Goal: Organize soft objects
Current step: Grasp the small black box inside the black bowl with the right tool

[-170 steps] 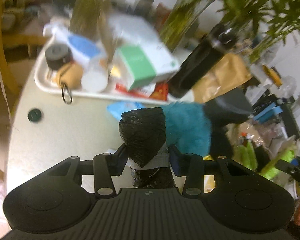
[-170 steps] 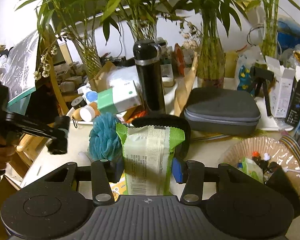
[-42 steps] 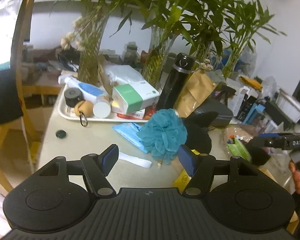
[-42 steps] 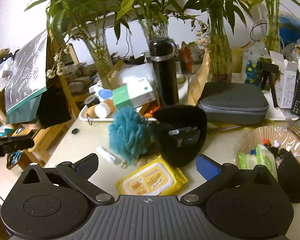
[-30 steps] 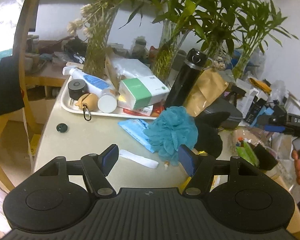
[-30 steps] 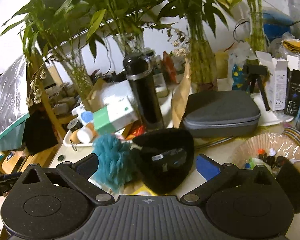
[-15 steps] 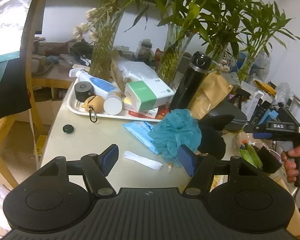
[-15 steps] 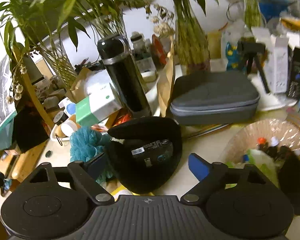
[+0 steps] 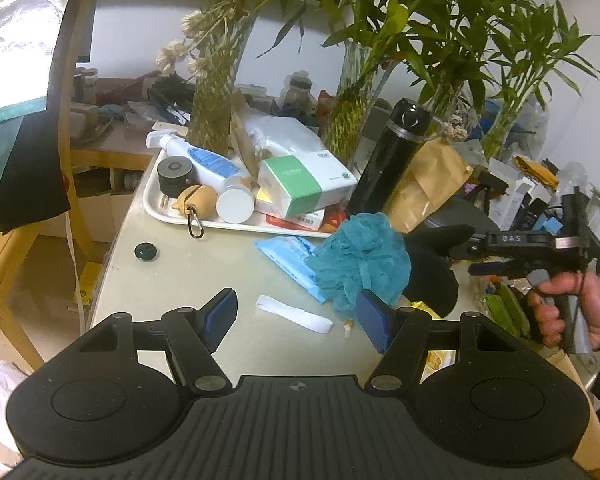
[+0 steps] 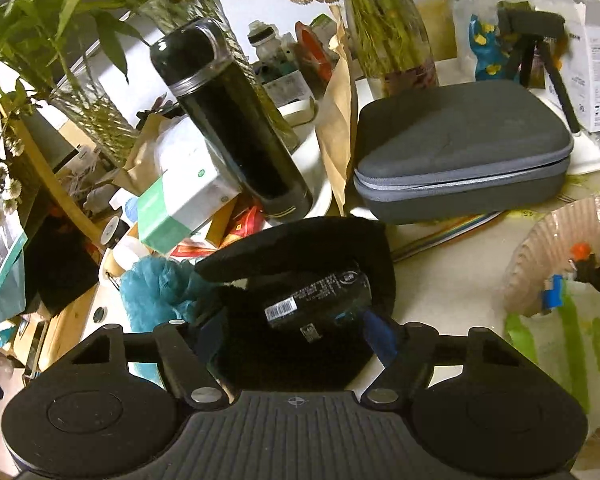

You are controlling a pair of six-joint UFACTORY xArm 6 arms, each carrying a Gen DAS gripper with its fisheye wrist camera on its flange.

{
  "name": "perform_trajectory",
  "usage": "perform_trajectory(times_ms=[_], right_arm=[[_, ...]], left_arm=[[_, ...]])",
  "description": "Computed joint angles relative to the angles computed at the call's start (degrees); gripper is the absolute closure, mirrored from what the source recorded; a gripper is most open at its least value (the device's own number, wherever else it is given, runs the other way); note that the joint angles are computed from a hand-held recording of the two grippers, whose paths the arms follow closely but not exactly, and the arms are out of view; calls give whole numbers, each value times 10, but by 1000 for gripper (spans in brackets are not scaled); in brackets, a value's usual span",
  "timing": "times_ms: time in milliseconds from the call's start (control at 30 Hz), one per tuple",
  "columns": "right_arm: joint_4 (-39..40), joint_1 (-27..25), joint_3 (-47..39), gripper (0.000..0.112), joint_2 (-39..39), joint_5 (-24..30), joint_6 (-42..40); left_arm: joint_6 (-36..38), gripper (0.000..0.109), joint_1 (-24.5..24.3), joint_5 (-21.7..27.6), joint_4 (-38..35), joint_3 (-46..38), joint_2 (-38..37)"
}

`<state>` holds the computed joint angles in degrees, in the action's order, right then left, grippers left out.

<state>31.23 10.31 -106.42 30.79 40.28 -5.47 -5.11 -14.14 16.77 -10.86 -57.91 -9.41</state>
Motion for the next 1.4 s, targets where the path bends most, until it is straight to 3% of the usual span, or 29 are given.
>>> perform_trajectory(times_ms=[167,567,767,967,1100,1267,1400], right_arm=[[-14,-1,-51,43,40,22,30],[-34,-2,-131,45,106,47,118],[-47,-6,-141,68,109,76,156],[-101,-8,-141,84,89,125,197],[-98,-13,-119,83,73,127,208],[-41,-22,-112,68,87,115,219],[-2,-27,-100,68,82,105,253]], left_arm=[[0,43,0,9,-1,-7,5],[7,43,1,18,-13,-14,12],[9,43,0,25,-16,-16,13],[-5,43,1,28,-3,-18,13],[-6,43,1,29,-5,-18,13],[-10,43,0,32,5,-20,16],[-15,43,1,34,9,-23,19]])
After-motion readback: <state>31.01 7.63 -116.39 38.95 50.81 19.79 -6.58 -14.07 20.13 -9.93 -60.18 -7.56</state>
